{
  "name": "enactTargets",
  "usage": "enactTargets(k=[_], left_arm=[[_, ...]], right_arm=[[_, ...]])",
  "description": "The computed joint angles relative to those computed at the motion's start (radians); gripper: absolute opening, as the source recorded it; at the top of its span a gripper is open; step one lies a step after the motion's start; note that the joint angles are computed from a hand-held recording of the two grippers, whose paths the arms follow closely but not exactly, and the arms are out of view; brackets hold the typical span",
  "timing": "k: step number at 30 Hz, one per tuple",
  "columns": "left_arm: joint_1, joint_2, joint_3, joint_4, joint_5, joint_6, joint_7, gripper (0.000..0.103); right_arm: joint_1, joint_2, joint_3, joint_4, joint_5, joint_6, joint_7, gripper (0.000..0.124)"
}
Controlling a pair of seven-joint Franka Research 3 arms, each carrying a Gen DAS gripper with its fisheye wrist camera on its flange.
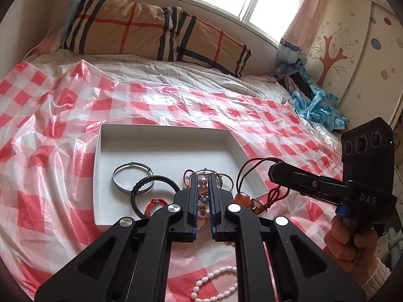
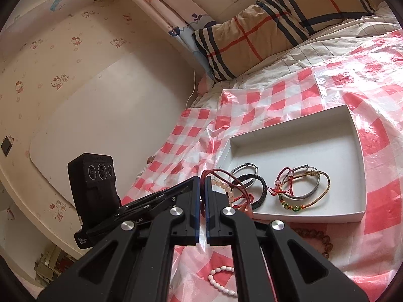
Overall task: Organize jewelry
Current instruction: 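Carry the bead bracelet into the tray with the right tool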
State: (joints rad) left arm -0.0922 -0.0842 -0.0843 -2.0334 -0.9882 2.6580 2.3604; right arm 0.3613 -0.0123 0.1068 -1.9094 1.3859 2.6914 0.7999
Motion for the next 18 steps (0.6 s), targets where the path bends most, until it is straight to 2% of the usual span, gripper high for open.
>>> enactTargets(k=[15,18], left_arm=[[0.022,0.061,-0.021,0.043,-0.002,0.015,-0.055,0.007],[0.026,0.091,-0.036,0.049,0.05,0.057,-0.12,0.008]], right_arm=[[-0.031,0.136,0.033,0.139,-0.076,-0.025,0.051,0.004],[-0.018,0.157,0.033,0.142,-0.199,0.038,0.141,0.004]])
